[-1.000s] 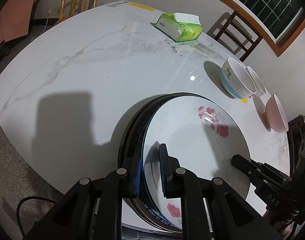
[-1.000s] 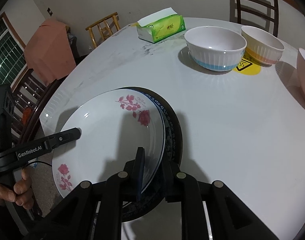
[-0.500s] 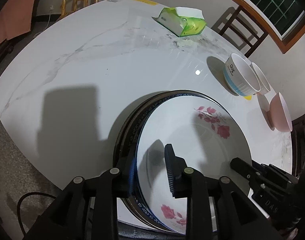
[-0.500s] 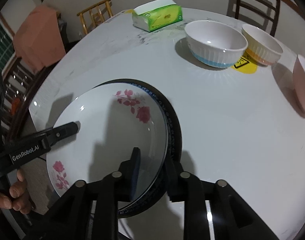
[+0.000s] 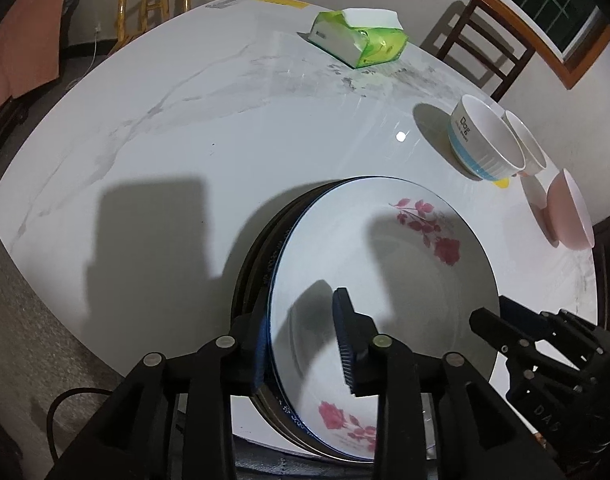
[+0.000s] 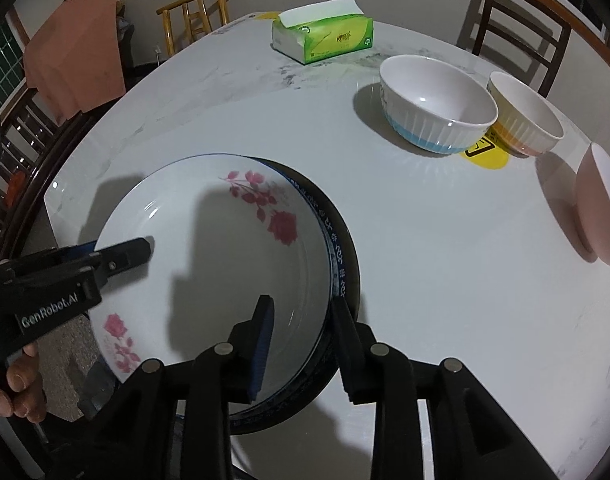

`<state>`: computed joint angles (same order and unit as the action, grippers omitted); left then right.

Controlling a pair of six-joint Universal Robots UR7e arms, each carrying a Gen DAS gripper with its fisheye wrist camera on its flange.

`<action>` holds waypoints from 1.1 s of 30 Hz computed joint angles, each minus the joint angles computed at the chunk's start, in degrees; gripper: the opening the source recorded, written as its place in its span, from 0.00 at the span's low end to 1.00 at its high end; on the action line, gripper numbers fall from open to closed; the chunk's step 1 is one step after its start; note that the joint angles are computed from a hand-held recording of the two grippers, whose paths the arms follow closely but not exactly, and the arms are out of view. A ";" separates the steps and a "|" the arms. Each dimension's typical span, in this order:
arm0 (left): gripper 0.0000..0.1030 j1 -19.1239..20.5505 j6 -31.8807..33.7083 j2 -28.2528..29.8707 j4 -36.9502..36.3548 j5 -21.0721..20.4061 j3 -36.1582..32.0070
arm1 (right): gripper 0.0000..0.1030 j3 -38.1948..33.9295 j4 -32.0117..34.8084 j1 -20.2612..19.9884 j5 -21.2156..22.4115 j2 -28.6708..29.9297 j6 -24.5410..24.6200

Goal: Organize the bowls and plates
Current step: 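Lower the pink-flowered plate onto the stack and open both grippers, then move both grippers to the rim of the large pink bowl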

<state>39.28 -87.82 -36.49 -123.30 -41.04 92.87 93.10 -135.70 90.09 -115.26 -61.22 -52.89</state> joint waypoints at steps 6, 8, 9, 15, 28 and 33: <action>0.39 -0.59 -3.92 1.41 12.91 2.14 -4.68 | 0.30 0.11 0.88 -0.50 1.24 -0.91 -0.50; 0.39 -0.71 -5.17 1.81 16.25 2.51 -5.77 | 0.30 -0.02 0.92 -0.77 2.09 -1.19 -1.03; 0.39 -0.75 -5.36 1.81 16.55 2.57 -5.81 | 0.30 -0.16 1.06 -0.93 2.87 -1.34 -1.33; 0.43 -1.31 -8.33 2.34 20.49 3.97 -7.37 | 0.30 -0.88 0.70 -1.34 4.39 -2.15 -1.73; 0.55 -1.53 1.26 9.55 19.55 6.77 -18.57 | 0.30 -3.44 -4.03 -3.92 4.98 -3.53 -2.50; 0.58 -1.09 7.92 13.80 16.38 6.57 -24.60 | 0.30 -7.49 -2.90 -5.96 6.35 -3.14 0.75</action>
<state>38.19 -79.90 -22.70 -106.92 -34.47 68.28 85.62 -138.60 84.13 -108.91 -64.36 -52.14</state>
